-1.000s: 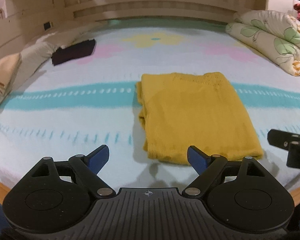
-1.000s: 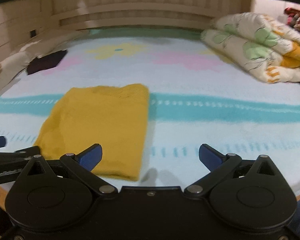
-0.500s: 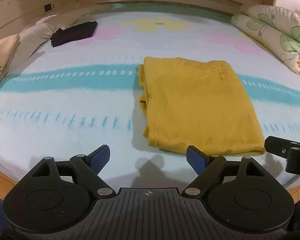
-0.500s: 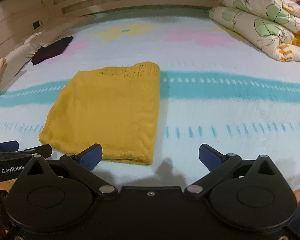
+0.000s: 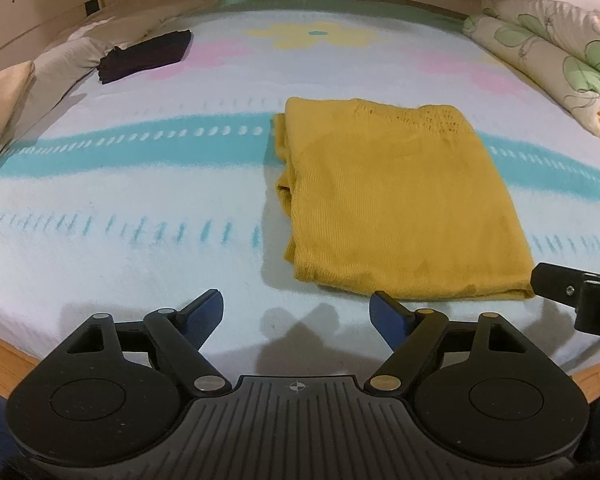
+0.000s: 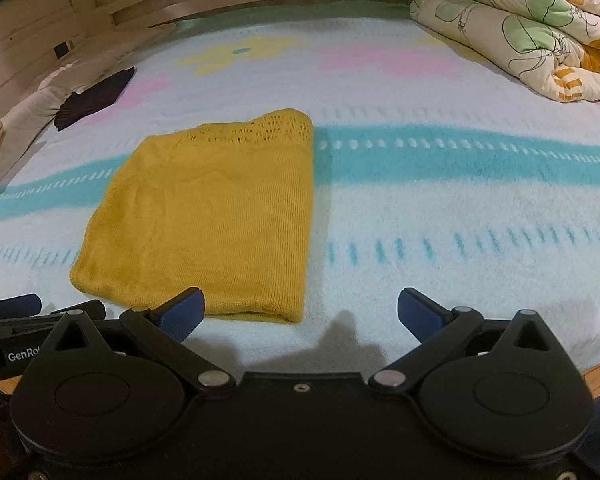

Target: Fold small clothes

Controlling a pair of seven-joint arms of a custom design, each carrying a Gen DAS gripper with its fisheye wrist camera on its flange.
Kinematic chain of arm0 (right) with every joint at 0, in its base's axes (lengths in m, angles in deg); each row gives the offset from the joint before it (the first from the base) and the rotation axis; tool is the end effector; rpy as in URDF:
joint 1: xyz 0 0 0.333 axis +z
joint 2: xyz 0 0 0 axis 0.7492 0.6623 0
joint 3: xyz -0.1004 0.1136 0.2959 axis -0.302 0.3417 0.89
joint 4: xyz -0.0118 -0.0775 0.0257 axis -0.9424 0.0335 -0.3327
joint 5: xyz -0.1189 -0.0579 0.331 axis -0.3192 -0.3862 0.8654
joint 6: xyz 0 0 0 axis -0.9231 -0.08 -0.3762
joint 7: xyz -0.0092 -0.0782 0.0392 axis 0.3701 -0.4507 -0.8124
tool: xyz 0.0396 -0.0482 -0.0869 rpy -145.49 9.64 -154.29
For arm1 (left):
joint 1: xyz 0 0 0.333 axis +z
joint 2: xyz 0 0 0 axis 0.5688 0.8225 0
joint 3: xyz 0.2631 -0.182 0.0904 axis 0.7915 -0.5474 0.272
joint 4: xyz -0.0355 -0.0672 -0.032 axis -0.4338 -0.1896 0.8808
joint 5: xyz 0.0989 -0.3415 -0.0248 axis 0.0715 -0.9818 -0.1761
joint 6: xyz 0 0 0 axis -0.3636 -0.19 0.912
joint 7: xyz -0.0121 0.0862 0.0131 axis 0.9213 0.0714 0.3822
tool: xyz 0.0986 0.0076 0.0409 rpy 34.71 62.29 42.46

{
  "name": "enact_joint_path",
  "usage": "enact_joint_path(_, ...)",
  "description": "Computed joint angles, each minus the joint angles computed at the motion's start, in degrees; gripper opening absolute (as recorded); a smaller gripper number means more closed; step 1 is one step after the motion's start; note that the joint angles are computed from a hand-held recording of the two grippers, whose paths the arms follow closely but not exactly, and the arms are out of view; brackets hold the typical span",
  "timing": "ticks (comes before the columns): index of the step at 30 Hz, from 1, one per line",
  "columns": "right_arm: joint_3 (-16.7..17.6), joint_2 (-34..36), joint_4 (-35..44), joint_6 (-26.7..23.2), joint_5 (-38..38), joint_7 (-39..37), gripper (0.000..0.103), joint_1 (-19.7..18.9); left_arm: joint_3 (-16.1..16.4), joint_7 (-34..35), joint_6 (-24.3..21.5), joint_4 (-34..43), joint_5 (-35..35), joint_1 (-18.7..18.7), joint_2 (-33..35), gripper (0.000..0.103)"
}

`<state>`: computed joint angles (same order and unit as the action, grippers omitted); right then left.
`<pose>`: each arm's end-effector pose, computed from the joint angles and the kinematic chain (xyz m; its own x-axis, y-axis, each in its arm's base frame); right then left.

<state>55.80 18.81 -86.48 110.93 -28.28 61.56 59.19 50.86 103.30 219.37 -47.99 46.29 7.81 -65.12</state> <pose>0.4717 0.1904 0.5365 0.0261 -0.9952 -0.0939 -0.7528 0.0422 -0.6569 0.4611 -0.3902 0.5179 0.0694 -0.9974 -0.0204 -0.7897 -0.0424 -0.6120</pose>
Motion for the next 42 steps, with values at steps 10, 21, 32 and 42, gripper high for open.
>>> enact_joint_path(10,-0.31,-0.03,-0.19,0.41,1.73,-1.3,0.102,0.09,-0.05,0.28,-0.27,0.51,-0.55,-0.17,0.45,0.08)
enact_joint_path(21,-0.21,0.31,0.21,-0.56,2.49,-1.34,0.102,0.26,0.04,1.06,-1.0,1.14,-1.48,-0.45,0.97,0.08)
enact_joint_path(32,-0.61,0.64,0.45,-1.06,2.6,-1.01,0.102,0.75,0.1,1.1,-1.51,1.31,-1.55,-0.6,1.17,0.08)
enact_joint_path(42,-0.81,0.87,0.57,-1.17,3.27,-1.4,0.102,1.0,0.15,0.97,-1.16,1.15,-1.51,-0.58,1.14,0.08)
